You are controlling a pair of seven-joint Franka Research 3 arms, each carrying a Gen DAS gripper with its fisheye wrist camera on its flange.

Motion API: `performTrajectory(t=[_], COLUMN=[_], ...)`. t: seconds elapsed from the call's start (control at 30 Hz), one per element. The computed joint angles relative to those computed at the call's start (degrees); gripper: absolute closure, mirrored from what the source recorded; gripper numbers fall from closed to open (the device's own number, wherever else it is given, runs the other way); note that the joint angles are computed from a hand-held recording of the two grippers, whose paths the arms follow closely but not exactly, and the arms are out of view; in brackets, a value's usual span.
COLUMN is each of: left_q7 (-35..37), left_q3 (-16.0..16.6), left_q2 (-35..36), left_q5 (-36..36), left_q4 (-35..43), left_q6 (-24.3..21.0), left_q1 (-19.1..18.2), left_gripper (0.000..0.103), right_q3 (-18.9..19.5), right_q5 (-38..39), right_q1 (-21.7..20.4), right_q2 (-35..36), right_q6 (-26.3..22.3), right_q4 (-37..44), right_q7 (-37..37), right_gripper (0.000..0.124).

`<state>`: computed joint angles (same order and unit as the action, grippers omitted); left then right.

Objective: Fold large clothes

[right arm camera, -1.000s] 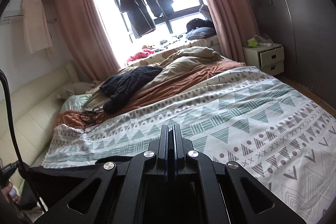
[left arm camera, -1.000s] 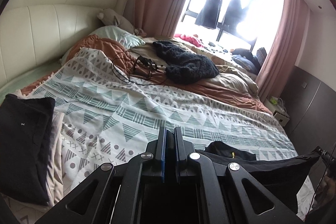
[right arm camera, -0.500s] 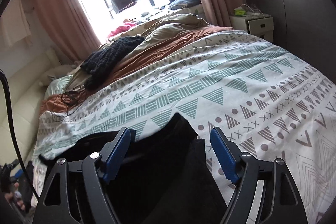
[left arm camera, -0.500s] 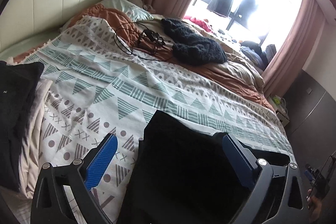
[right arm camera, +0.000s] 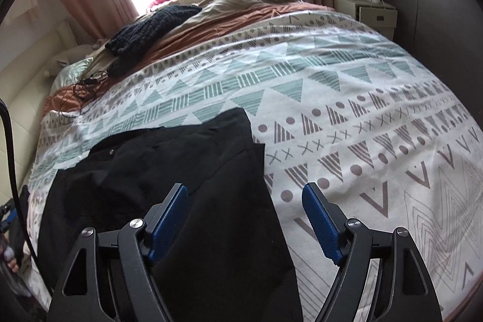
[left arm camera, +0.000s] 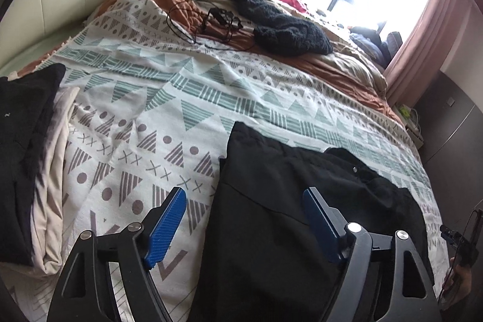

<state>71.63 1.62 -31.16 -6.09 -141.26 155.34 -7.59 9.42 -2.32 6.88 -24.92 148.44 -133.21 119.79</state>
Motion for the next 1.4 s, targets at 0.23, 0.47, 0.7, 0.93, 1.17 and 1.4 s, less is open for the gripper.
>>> performTrajectory(t=[0.23, 0.47, 0.7, 0.93, 1.17, 1.4], left_q7=[6.12, 9.97, 11.75, 6.23, 5.63, -0.14], left_q3=[2.70, -0.30, -4.45, -6.93, -6.63, -7.37], left_q2=[10.42, 19.48, 27.82, 32.37, 29.06, 33.98], left_q5=[-7.00, -10.35, -6.95, 4.85, 6.39, 12.14], left_q4=[4.25, 12.19, 21.37, 25.83, 22.60, 27.26], left_q6=[-5.37, -5.98, -7.09, -4.66, 3.97, 1.57], left_q1=[-1.68, 2.68, 6.05, 7.80, 8.19, 8.15], left_gripper=[0.035, 0.048, 0.050, 0.097, 0.101, 0.101], right_q3=[-5.55, -5.49, -6.80, -7.94, -7.93, -8.34], right_q5=[11.85, 11.30, 10.64, 5.78, -2.03, -5.91], right_q1=[4.91, 4.02, 4.64, 5.67, 5.50, 5.32], right_q2=[7.37, 15.27, 25.58, 29.62, 24.59, 28.74], right_q6=[-0.36, -1.16, -5.82, -2.74, 7.25, 5.51], right_q4=[0.70, 9.80, 21.87, 26.44, 21.14, 23.37], right_q7=[-8.27, -10.57, -13.29, -13.30, -7.04, -1.63], right_gripper=[0.062, 0.071, 0.077, 0.119, 0.121, 0.121])
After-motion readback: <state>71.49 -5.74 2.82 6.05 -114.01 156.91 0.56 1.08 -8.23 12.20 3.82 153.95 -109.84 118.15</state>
